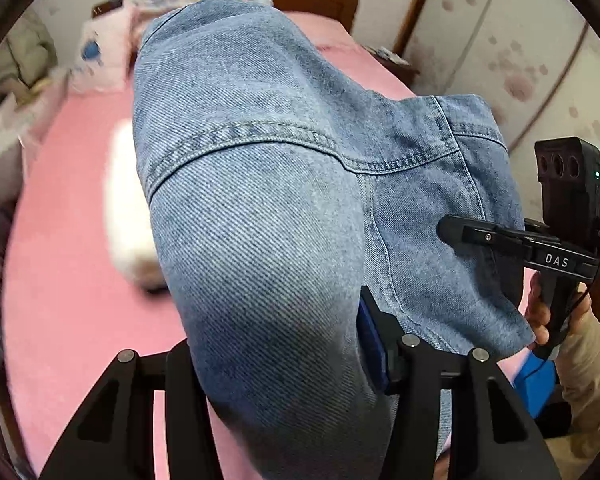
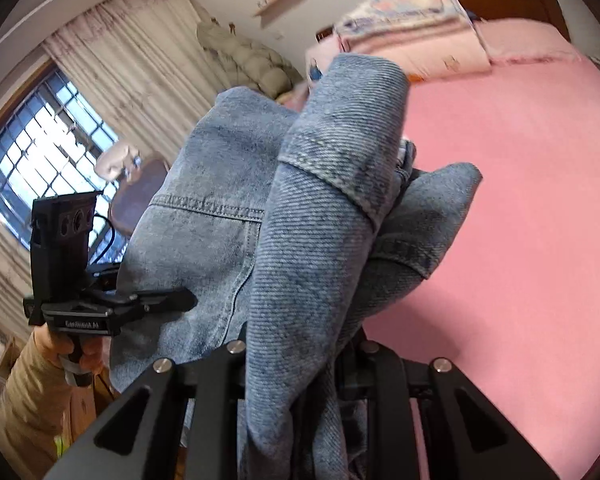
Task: Fold large clothes
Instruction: 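Lift the bundle with both grippers and carry it to the clothes stack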
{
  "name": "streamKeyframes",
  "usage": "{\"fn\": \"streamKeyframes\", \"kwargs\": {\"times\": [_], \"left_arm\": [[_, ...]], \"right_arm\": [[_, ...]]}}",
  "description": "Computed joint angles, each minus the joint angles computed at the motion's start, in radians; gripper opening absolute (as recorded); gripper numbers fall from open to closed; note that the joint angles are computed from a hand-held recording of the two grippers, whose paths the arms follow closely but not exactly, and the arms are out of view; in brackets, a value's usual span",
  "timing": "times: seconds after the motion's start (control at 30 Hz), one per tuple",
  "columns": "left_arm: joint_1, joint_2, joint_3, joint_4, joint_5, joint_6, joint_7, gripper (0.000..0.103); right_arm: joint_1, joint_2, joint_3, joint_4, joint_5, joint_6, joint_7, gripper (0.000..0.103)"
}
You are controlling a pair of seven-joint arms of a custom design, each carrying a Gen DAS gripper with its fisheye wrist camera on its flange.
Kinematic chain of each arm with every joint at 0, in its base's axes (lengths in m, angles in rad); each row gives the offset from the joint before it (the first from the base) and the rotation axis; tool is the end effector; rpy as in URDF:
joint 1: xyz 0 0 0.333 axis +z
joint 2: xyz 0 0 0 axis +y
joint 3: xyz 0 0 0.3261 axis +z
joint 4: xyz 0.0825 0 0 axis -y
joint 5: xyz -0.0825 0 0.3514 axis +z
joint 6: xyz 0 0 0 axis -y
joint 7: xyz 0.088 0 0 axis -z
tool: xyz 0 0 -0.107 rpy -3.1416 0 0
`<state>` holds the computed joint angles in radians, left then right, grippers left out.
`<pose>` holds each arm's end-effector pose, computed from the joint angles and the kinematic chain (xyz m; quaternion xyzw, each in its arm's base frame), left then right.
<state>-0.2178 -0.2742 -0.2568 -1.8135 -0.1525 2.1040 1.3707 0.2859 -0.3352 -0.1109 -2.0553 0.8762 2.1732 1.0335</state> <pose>0.4091 -0.2430 0.7146 -0.5913 0.7573 -0.2644 0.0833 0.4483 0.1002 0.6533 -0.7309 0.5073 0.0703 0.4510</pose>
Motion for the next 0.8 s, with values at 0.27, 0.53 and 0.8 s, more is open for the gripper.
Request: {"fn": "streamKeyframes", "kwargs": {"times": [0.27, 0.53, 0.8], "left_arm": [[0.089, 0.352, 0.097, 0.398, -0.002, -0.073, 0.164, 0.052], [0.079, 0.706, 0.150, 0.607, 0.114, -0.091, 0.076, 0.076], [0.099, 0.638, 0.143, 0.406, 0.119, 0.119, 0.087, 0.103]], "right_arm": [[-0.029, 0.421, 0.108, 0.424, -0.003, 0.099, 0.131, 0.022], [-0.069, 0.712, 0.202, 0.588, -0.113, 0.121, 0.288, 0.022], [-0.125, 0.701, 0.304, 0.455, -0.103, 0.314, 0.108, 0.045]]}}
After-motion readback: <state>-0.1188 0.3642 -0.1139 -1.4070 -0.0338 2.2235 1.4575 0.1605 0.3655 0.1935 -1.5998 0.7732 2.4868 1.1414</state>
